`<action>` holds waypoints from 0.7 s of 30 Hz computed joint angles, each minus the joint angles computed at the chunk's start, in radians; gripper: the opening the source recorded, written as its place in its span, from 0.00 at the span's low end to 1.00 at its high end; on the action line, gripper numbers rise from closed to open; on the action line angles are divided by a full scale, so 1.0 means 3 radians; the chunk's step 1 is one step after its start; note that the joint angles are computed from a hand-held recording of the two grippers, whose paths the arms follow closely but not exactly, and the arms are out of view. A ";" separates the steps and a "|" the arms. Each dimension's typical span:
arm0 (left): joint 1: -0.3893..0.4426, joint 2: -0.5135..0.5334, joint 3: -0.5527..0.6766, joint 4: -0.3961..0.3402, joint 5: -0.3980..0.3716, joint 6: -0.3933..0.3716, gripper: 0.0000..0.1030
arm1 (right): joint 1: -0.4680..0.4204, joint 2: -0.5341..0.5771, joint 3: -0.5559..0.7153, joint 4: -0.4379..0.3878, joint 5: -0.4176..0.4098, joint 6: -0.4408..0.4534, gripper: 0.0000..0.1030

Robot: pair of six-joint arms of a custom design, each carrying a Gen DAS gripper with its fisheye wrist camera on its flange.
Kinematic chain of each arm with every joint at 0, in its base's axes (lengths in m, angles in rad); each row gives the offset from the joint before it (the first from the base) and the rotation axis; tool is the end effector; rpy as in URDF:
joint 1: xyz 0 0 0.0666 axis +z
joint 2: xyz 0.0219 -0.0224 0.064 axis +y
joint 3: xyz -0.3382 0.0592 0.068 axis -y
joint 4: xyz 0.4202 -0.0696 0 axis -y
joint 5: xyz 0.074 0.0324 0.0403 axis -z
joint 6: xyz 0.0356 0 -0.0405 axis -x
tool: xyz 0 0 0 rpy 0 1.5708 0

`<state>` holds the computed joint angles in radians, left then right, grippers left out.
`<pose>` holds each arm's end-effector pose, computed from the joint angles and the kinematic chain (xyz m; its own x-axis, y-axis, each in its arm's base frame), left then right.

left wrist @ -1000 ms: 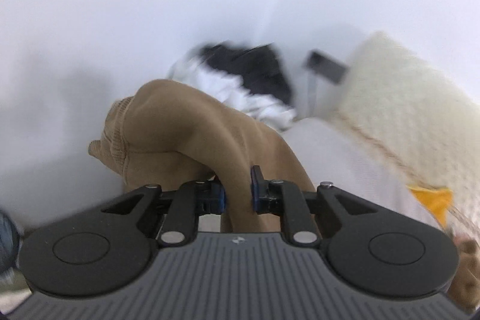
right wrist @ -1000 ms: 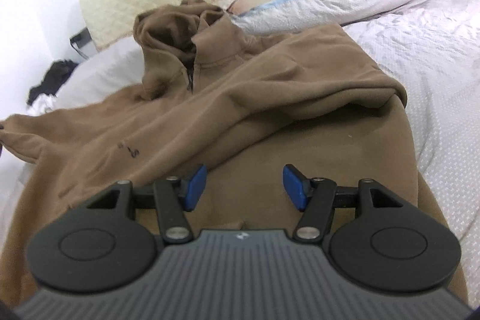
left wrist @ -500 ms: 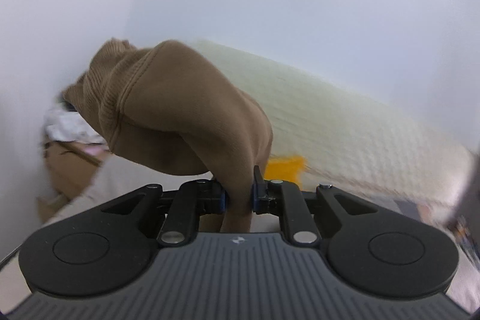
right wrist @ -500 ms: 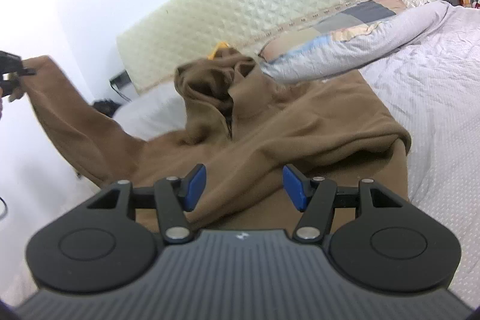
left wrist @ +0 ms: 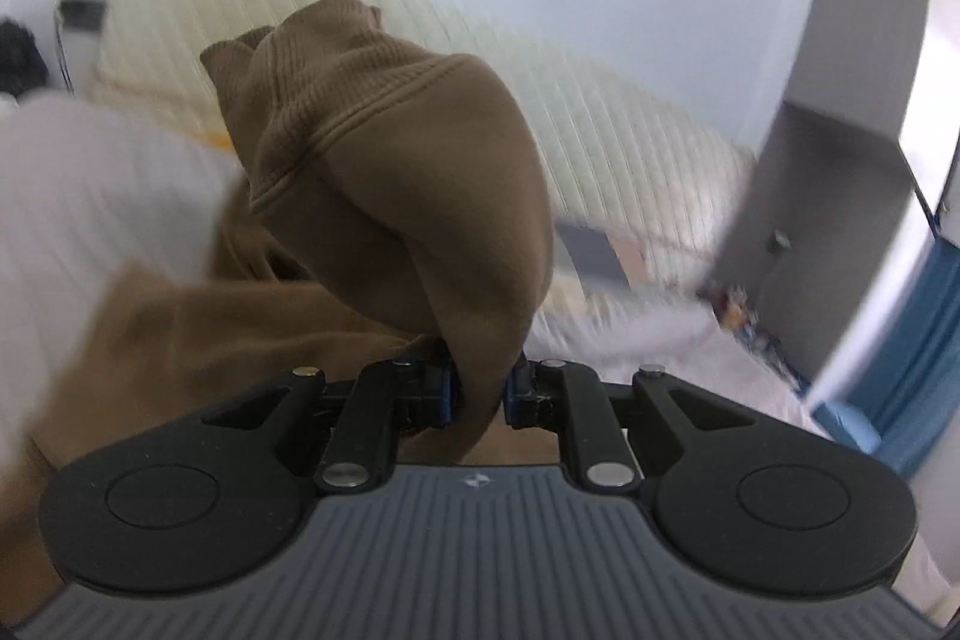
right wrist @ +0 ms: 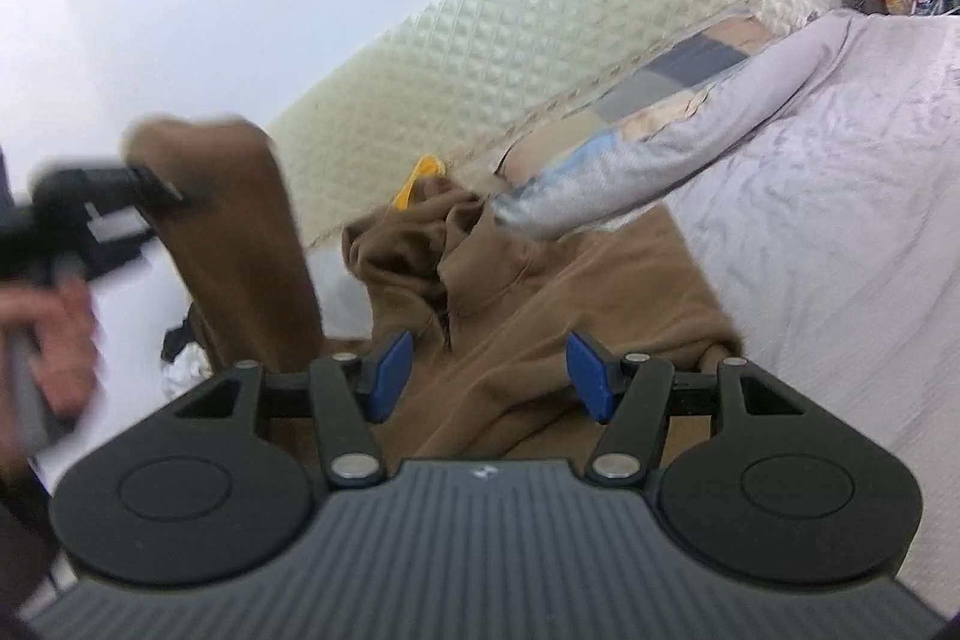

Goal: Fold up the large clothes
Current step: 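Lift the sleeve with the left gripper, fold it across the body, release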

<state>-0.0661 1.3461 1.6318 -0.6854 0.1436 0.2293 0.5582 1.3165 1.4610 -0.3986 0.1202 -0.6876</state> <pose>0.5151 -0.0396 0.5512 -0.4229 -0.1975 -0.8844 0.1035 0.9591 -0.2636 0.4471 0.2737 0.5079 -0.4360 0.4706 -0.7671 -0.1950 0.7828 0.5910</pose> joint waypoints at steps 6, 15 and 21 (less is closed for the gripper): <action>-0.0463 -0.0098 -0.0713 0.0067 -0.0271 -0.0185 0.17 | -0.0159 -0.0073 -0.0113 0.0019 0.0049 -0.0053 0.59; -0.0451 -0.0271 -0.1214 0.0184 -0.0289 -0.0667 0.19 | -0.0308 0.0069 -0.0095 -0.0020 -0.0063 -0.0295 0.59; -0.0364 -0.0313 -0.1108 -0.0124 0.0217 -0.0519 0.68 | -0.0329 0.0143 -0.0063 -0.0074 -0.0087 -0.0391 0.59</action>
